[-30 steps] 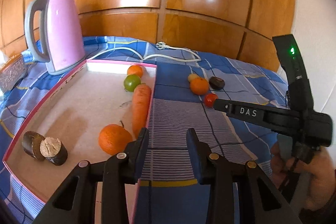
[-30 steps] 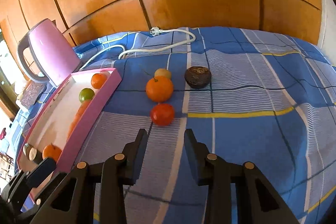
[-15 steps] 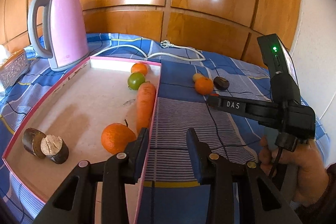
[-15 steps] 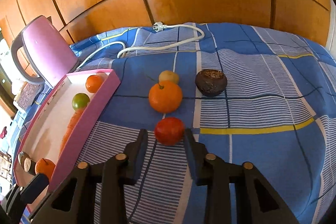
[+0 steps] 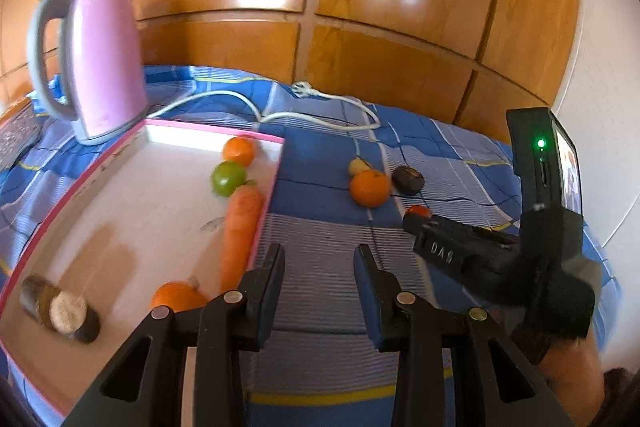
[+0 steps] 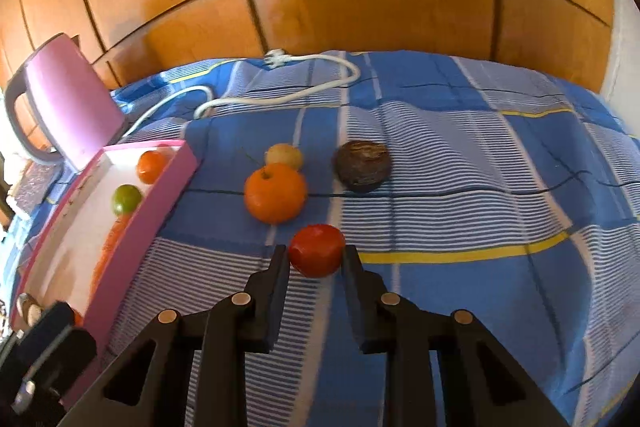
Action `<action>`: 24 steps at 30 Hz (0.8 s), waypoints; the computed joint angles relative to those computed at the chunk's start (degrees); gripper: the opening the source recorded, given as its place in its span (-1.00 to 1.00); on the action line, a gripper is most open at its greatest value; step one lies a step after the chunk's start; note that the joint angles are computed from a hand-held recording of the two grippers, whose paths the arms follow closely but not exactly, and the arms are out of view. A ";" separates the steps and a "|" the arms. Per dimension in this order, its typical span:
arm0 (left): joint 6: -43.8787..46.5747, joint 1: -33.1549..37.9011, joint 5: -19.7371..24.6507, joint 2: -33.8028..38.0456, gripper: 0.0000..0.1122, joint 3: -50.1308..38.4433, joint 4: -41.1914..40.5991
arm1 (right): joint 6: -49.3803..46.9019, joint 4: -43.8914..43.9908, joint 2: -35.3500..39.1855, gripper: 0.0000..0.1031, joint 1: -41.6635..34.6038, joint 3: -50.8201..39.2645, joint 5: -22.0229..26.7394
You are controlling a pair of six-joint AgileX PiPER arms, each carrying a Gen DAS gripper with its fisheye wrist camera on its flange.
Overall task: Organize fruits
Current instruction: 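Move the right tool onto the red tomato and close it, then grasp the stemmed tangerine with the left tool while the right tool holds the tomato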
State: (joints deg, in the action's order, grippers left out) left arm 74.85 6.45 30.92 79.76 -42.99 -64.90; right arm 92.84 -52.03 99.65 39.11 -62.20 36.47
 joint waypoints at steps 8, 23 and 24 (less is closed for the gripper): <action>-8.45 -4.61 -1.93 5.15 -0.37 -4.34 4.48 | -0.18 0.89 -0.03 -0.48 -0.43 0.01 3.24; -22.45 -11.78 -7.09 13.52 -0.37 -11.57 15.07 | 1.06 0.66 -0.35 -0.48 -0.91 0.37 5.91; -24.35 -12.15 -7.29 14.07 -0.37 -12.22 16.65 | 0.75 0.83 -0.30 -0.48 -0.94 0.28 6.14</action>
State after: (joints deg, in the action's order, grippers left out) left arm 50.50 -5.70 23.63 93.82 -55.21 -48.24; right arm 93.59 -51.20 99.35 38.16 -61.92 42.60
